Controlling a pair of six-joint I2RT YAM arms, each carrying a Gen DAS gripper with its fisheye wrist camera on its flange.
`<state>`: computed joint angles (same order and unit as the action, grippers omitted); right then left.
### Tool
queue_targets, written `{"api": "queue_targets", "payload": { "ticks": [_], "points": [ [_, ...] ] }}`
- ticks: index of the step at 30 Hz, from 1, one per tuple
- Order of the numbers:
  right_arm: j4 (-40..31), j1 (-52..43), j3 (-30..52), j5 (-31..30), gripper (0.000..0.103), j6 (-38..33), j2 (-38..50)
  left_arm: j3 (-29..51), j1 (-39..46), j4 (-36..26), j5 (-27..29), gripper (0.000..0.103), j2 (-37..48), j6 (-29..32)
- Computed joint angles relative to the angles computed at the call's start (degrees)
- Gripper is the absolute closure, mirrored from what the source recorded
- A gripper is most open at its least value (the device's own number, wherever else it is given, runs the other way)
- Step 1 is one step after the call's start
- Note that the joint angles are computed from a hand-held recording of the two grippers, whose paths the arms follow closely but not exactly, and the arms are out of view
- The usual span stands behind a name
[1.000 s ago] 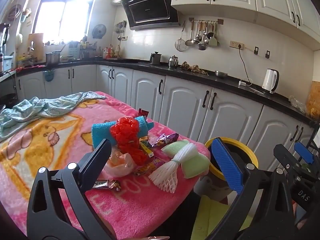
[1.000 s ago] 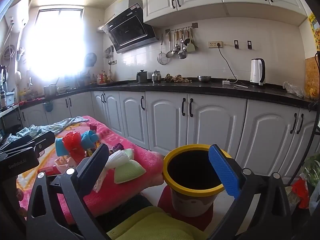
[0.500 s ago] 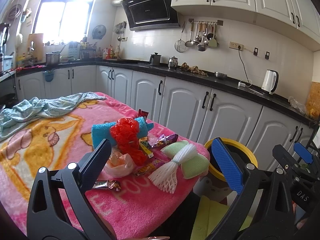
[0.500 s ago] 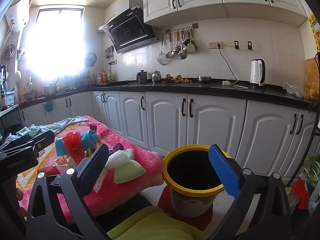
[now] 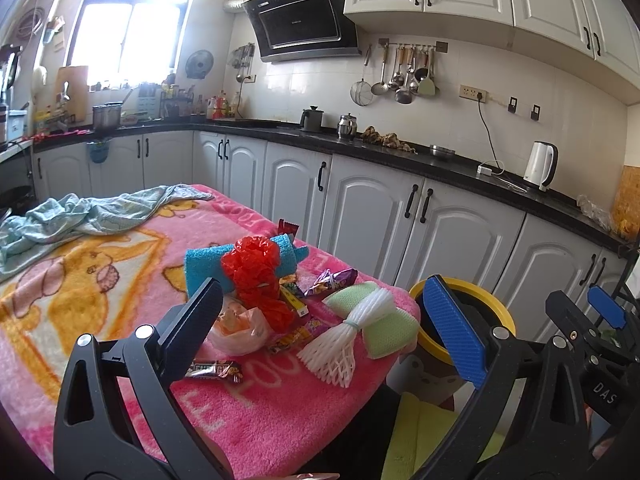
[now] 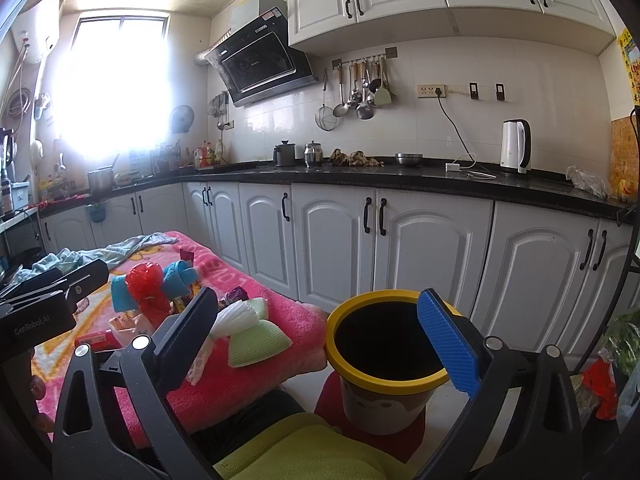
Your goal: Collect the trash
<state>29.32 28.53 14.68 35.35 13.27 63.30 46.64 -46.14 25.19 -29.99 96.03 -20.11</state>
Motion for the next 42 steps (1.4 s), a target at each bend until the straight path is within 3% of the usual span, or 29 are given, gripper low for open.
{"api": "queue_targets", "payload": {
  "ticks": [18, 30, 42],
  "points": [
    [-0.5, -0.7, 0.3, -2.0, 0.006, -0.5, 0.1, -1.4, 1.0, 1.2, 0.9, 0.011, -0.1, -0.5],
    [-1.7, -0.7, 6.8, -12.2, 0.006, -6.3, 8.1, -5.9, 6.7, 0.4, 2.4, 0.011, -4.1, -3.8],
    [-2.2, 1.5, 14.3, -16.2, 0.006, -8.7, 17.4, -9.2, 13.1, -2.7, 4.1, 0.011, -6.0, -5.4]
  ]
}}
